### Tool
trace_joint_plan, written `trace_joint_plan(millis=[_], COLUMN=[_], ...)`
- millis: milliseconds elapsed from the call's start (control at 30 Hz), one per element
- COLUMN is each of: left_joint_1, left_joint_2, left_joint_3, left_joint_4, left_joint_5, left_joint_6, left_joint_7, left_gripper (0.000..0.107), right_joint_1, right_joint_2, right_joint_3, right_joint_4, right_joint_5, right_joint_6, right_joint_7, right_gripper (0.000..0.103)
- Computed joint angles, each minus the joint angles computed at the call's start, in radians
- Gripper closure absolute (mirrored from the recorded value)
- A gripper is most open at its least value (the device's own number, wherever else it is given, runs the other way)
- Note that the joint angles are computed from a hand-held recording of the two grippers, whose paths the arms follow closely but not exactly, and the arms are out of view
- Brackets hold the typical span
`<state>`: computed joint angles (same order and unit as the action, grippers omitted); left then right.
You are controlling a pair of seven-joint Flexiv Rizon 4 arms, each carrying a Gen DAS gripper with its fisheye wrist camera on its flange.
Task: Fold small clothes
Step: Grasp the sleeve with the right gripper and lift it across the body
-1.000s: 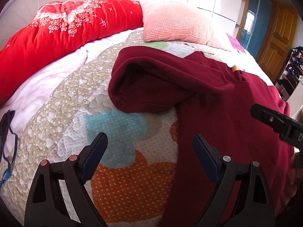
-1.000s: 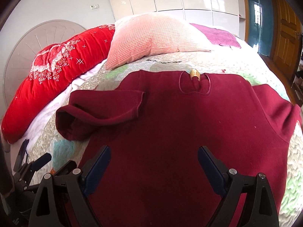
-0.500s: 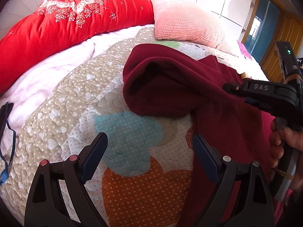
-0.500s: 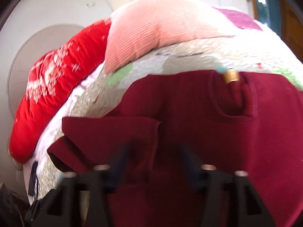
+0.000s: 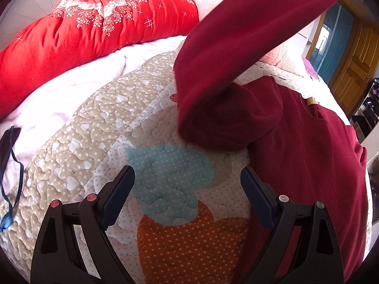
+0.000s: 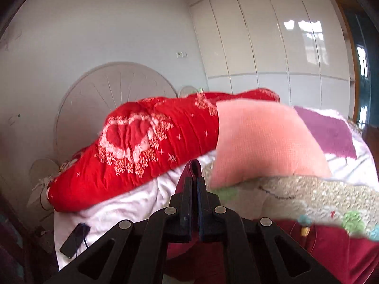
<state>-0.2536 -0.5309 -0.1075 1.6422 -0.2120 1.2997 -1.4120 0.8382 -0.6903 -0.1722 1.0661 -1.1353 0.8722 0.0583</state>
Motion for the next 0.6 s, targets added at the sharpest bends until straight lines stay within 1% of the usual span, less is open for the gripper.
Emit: trace_joint_plan(millis=[33,100,167,233,267,300,367,433,533,600], left_joint_1=[0.002,0.005,0.005,0.009,0.008,0.008,0.004,-0.006,-0.01,-0.014], left_joint_2=[-0.001,0.003,0.002,0.003,0.003,0.005,0.006,0.005,0.003,-0.001], left_joint_3=[-0.002,-0.006,-0.004,-0.009,-0.009,-0.008,-0.004,0.005,0.004,0.005], left_joint_4=[-0.001,0.006,0.005,0.009,0.01,0.013,0.013,0.011,0.009,0.005], left_joint_5=[-0.002,-0.004,-0.004,-0.008,-0.008,-0.007,-0.002,0.008,0.014,0.017], left_joint_6=[0.002,0.015,0.02,0.028,0.031,0.034,0.037,0.041,0.047,0.041], left_joint_7=[0.001,0.003,0.001,0.006,0.007,0.007,0.007,0.001,0.003,0.002], left_gripper=[0.016,0.016,0.016,0.016,0.016,0.016,0.016,0.016,0.016,0.016], right_joint_1=[0.017,0.039,0.053,0.05,0.043,0.042,0.031,0.006,-0.047,-0.093], right_joint_2=[0.017,0.088,0.159,0.233,0.263,0.294,0.331,0.37,0.415,0.442], right_joint_3=[-0.017,-0.035,-0.028,0.0,0.021,0.045,0.087,0.135,0.19,0.227], right_joint_4=[0.004,0.068,0.143,0.244,0.296,0.358,0.454,0.561,0.699,0.782], right_joint_5=[-0.031,-0.119,-0.188,-0.223,-0.216,-0.196,-0.156,-0.072,0.027,0.097], right_joint_6=[-0.02,-0.053,-0.123,-0.187,-0.223,-0.286,-0.38,-0.463,-0.527,-0.508], right_joint_7=[0.004,0.061,0.105,0.134,0.139,0.137,0.158,0.21,0.322,0.398], right_gripper=[0.1,0.1,0.1,0.1,0.1,0.1,0.1,0.1,0.1,0.1])
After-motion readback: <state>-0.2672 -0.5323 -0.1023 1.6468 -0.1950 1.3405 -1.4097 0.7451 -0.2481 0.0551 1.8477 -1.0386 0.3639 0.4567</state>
